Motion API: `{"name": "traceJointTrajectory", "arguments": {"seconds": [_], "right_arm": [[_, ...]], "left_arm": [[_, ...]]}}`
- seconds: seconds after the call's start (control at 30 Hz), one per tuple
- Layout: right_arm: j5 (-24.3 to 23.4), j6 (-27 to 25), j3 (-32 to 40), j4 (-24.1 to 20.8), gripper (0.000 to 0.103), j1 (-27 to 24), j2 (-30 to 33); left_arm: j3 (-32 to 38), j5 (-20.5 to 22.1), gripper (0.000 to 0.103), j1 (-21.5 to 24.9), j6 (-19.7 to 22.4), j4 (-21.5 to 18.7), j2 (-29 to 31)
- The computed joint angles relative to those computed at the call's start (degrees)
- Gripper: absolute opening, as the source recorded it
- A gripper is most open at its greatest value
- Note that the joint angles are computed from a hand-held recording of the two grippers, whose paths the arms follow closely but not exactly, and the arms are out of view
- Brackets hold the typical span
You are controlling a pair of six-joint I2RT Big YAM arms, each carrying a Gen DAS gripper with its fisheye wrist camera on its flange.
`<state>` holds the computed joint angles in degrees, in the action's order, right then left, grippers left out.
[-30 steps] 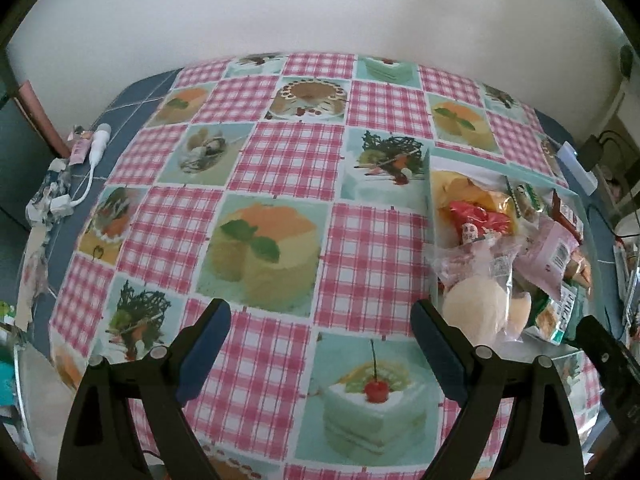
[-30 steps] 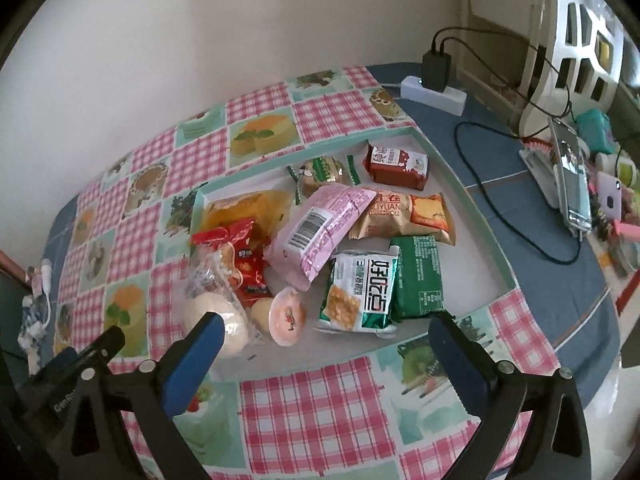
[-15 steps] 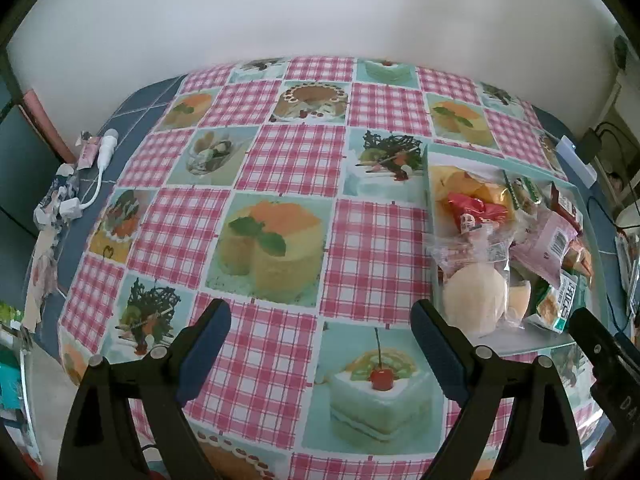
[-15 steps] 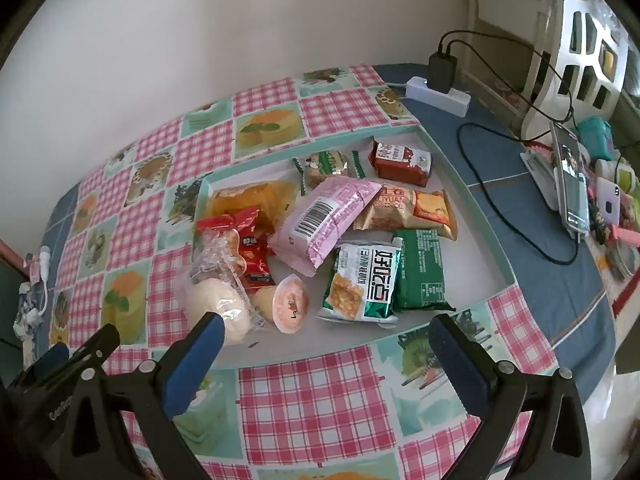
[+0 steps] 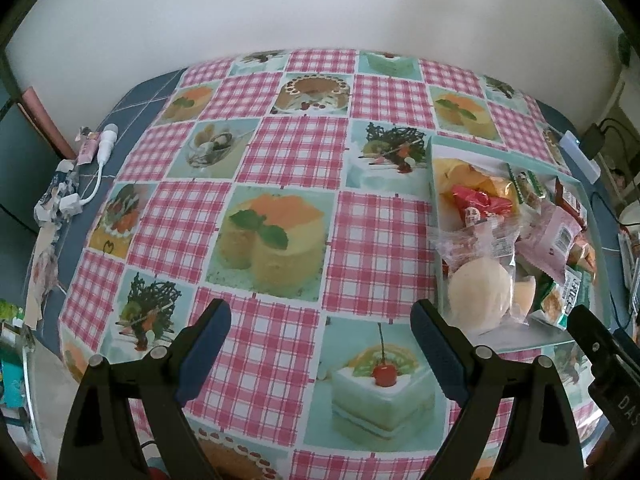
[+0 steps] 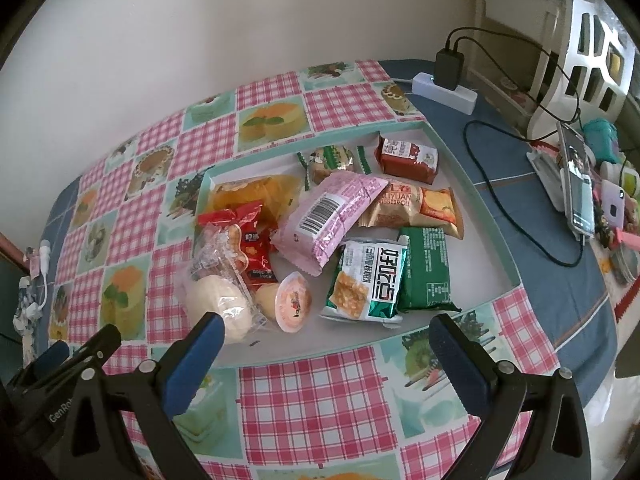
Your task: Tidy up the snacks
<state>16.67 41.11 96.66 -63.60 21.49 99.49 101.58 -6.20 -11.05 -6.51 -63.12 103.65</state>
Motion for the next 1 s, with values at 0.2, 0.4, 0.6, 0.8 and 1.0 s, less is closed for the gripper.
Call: {"name": "traceJointTrajectory", "arguments": {"seconds": [0.2,0.4,0.6,0.8,1.0], "right_arm": [[-0.07,0.0,0.14,-0.02,0.103,-0.07,0.07],[-0.04,0.67,0.22,-0.2,0.103,-0.17,0.17],[-0.05,0.7,0.42,-0.43,0.103,-0.05,0.3],[-0.01,1.03,0.63,-0.78,0.103,0.07,0.55],[0.8,1.09,0.74,-0.99,0.103,0.15,0.59]], "left_arm": [[0.71,-0.23,0.092,-0.04,0.49,-1.15,0.72],[0.92,-0.74,0.092,-0.11,0.58,-1.48,0.95],[0.86,-1.0,0.092,-0.12,0.39,-1.45,0.88],[0.52,-1.0,0.092,0.12,0.18,-0.9,0.53],[0.71,-0.52,0.092,0.31,-0.5,-1.03,0.54]]}}
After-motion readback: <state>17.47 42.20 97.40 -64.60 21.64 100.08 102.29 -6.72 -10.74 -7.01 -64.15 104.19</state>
